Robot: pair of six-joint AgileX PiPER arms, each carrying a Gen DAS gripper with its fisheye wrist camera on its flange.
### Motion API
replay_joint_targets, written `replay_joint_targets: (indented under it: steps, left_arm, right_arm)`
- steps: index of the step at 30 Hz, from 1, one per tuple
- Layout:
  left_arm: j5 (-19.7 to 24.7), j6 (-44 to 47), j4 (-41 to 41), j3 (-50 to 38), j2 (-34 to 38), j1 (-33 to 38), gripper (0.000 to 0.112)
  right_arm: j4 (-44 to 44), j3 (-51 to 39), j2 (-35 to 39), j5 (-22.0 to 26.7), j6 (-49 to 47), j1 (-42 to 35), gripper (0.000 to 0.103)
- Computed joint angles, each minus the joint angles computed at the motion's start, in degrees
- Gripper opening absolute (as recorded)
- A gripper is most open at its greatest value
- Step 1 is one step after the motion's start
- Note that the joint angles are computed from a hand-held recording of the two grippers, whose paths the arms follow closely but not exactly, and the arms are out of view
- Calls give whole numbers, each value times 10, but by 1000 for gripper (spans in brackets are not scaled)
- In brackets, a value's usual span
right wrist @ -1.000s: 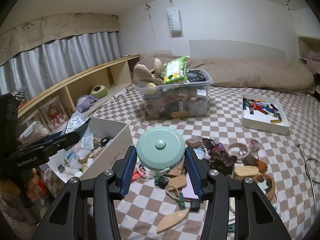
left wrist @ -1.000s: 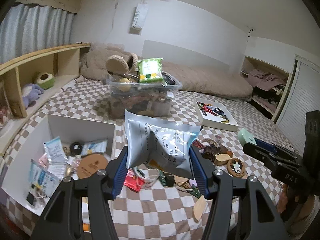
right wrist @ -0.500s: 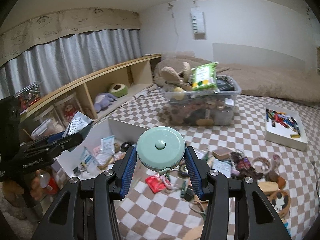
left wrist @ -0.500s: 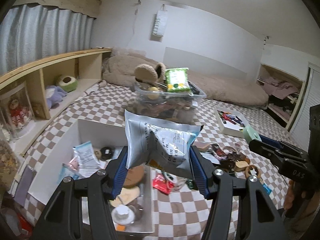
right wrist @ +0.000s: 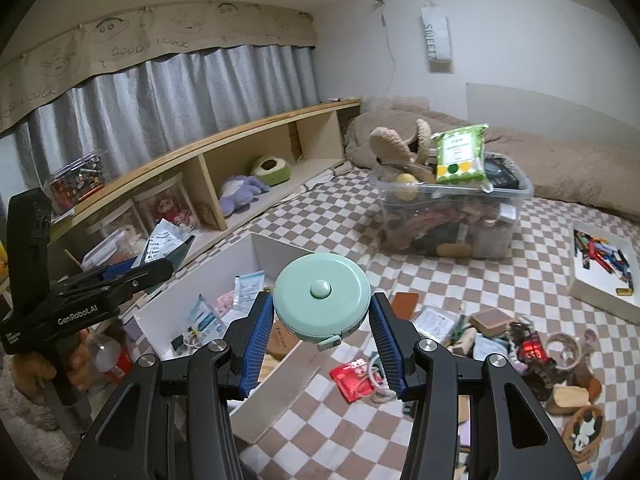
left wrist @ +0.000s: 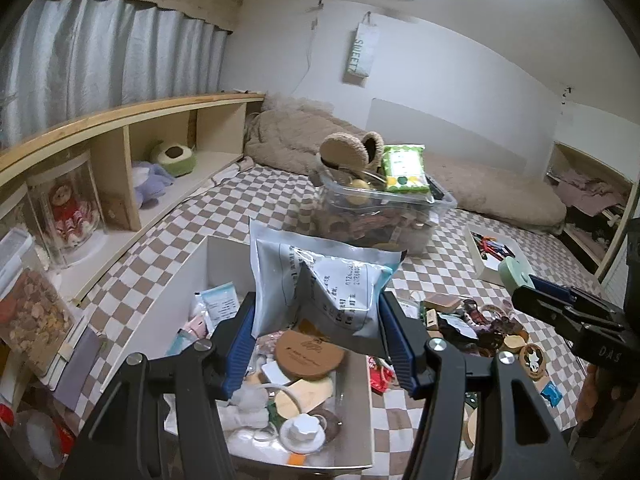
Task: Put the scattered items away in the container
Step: 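Carry both held items over the white cardboard box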
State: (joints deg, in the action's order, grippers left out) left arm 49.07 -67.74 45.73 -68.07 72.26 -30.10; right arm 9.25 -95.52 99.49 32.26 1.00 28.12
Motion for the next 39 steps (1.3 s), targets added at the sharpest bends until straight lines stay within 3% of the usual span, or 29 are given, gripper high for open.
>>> replay_joint_targets:
  steps: [5,9,13,16,23,29,39]
  left_arm:
    - [-14,39,-30,-3,0,34,59]
    - [-50,109,-93,-9,5,87,59]
    - [-116,240,-246,-18,19,177,59]
    - [-117,315,-310,-47,50,222,59]
    - [-93,450,-407,-124,128,296,59]
    - [-36,562,-504,-220,227,347,59]
    - [82,589,-536,-378,390,389,59]
  right_arm:
    - [27,-39,28,15,-21,-2,50]
    - [35,-66,50,26,-24,-4,50]
    - [35,-104,79,44,-19,-3,50]
    - [31,-132,101,59,-14,-1,50]
    - [28,-176,139,84,-8,3,50]
    - [32,-210,169,104,-1,6,50]
    - [34,-270,213,140,3,2,50]
